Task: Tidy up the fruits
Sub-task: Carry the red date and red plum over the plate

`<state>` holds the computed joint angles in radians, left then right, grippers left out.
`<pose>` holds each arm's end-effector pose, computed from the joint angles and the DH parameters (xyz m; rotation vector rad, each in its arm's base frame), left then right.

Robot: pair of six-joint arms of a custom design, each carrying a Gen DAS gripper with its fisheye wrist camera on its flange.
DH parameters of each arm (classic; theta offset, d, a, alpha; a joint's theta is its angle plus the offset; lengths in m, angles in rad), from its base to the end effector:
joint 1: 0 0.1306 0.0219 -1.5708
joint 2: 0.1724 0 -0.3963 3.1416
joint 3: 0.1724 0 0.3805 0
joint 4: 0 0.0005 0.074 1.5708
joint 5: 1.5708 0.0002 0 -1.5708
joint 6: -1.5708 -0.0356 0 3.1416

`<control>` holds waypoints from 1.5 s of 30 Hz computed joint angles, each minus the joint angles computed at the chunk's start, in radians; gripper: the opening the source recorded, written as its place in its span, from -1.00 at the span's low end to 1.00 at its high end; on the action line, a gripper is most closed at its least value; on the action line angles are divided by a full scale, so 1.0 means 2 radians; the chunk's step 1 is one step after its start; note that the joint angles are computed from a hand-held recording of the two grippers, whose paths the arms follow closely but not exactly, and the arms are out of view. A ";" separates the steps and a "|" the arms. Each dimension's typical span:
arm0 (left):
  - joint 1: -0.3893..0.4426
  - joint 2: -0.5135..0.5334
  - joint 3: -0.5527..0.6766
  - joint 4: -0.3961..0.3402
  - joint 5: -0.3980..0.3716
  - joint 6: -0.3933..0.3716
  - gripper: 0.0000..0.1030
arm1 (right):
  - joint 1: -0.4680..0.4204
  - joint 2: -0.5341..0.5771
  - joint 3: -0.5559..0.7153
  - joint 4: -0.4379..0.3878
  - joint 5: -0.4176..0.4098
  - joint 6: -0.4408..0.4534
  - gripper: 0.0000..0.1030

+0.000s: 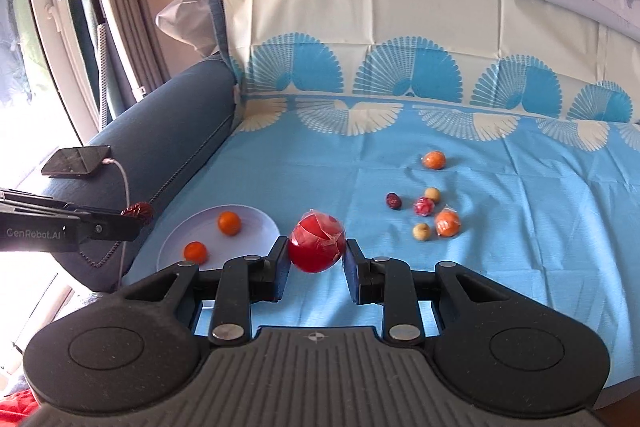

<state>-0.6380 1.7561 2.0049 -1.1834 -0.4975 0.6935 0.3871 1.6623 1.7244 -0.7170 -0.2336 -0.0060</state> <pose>0.4852 -0.3392 0.5107 -0.2614 2.3413 -0.0085 0.5444 0.2303 0.4705 -0.5522 2.1778 0.4740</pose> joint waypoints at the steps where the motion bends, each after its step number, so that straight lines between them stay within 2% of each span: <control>1: -0.001 -0.007 -0.008 0.002 -0.005 0.004 -0.62 | 0.004 -0.003 -0.002 0.000 0.000 0.001 -0.41; 6: -0.003 -0.035 -0.035 -0.006 -0.023 0.024 -0.62 | 0.023 -0.015 -0.008 -0.002 0.002 0.006 -0.41; 17: 0.005 -0.066 -0.076 0.003 -0.030 0.051 -0.62 | 0.042 -0.007 0.011 -0.015 0.007 0.023 -0.41; 32: 0.026 -0.060 -0.084 0.009 -0.009 0.051 -0.62 | 0.047 0.025 0.045 -0.035 0.000 0.030 -0.41; 45: 0.052 -0.040 -0.082 0.019 0.019 0.037 -0.62 | 0.057 0.075 0.103 -0.065 -0.004 0.033 -0.41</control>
<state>-0.5342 1.6764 1.8418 -1.1448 -0.4590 0.7682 0.5005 1.8133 1.9296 -0.8464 -0.2419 0.0605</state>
